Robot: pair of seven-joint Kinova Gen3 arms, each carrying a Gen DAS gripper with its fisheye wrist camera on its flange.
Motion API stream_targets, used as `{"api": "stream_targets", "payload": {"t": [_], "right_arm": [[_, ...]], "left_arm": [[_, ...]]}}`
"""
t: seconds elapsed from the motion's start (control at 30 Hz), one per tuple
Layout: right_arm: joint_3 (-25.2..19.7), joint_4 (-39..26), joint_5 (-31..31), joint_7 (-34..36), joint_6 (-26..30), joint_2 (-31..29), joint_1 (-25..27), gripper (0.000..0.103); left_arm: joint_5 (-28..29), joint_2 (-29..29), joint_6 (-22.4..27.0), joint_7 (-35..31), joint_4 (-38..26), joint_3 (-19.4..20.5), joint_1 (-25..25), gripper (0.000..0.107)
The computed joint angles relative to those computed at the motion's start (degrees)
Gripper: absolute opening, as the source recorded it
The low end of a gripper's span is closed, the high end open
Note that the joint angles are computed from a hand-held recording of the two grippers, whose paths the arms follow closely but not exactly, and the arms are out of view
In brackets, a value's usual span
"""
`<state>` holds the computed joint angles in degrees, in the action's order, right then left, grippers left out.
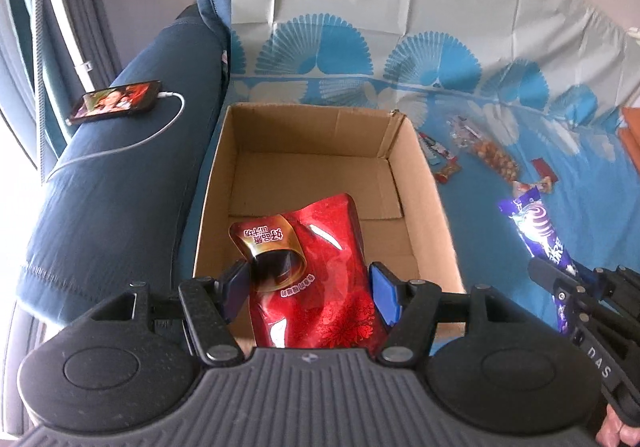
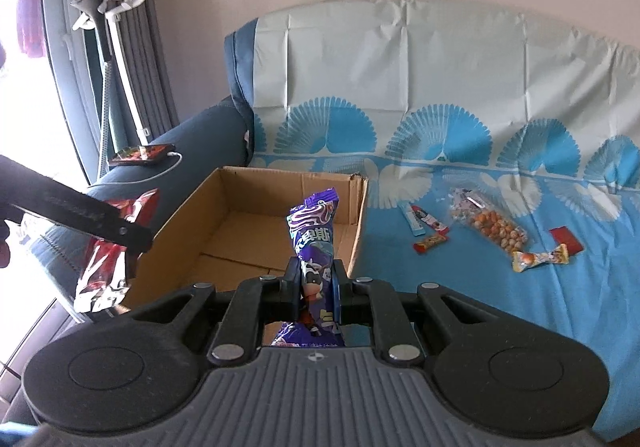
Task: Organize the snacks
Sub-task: 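Carry the red pouch and purple candy bar over the cardboard box, then open both tools to drop the pouch and candy bar into the box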
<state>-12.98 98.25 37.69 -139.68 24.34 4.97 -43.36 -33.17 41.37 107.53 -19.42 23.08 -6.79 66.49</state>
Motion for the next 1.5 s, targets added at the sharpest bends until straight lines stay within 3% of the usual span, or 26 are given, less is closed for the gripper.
{"api": "stream_targets", "payload": {"t": [0.23,0.67,0.7,0.77,0.8,0.83,0.9,1.1,1.33,1.5], "right_arm": [[0.34,-9.91,-10.98,13.40,0.04,9.43,2.18,0.016],[4.19,-27.22,-24.03,27.39,7.54,24.35,-0.75,0.016],[4.86,-27.93,-24.50,27.89,7.88,24.92,-1.13,0.017],[6.84,-29.54,-24.37,27.81,8.78,26.07,-2.65,0.022],[7.97,-30.19,-23.86,27.42,9.25,26.43,-3.53,0.040],[9.33,-30.14,-23.05,26.34,9.07,26.40,-4.61,0.058],[11.05,-28.32,-21.38,24.68,7.08,25.40,-5.82,0.070],[9.37,-24.89,-21.65,25.49,7.32,21.82,-4.42,0.074],[7.26,-18.16,-22.57,21.12,8.81,14.57,-4.45,0.087],[6.81,-11.14,-16.32,14.52,6.11,8.59,-6.91,0.089]], "left_arm": [[2.61,-1.92,-6.81,-0.12,8.58,1.86,-7.16,0.071],[8.02,-2.24,-15.22,-1.48,19.67,5.11,-17.71,0.076],[8.20,-2.33,-15.80,-1.70,20.32,5.24,-18.11,0.078],[8.28,-2.57,-16.82,-2.00,21.46,5.35,-18.64,0.094],[8.30,-2.57,-16.65,-1.93,21.48,5.34,-18.73,0.100],[8.20,-2.60,-16.36,-1.54,21.52,5.19,-18.69,0.103],[8.12,-3.41,-17.04,-0.48,22.74,5.16,-18.58,0.103],[7.61,-4.60,-15.79,1.33,22.62,5.71,-17.17,0.103],[5.73,-7.70,-13.47,8.63,24.16,6.52,-11.09,0.103],[3.23,-7.39,-7.98,14.90,21.82,6.82,-5.57,0.103]]}}
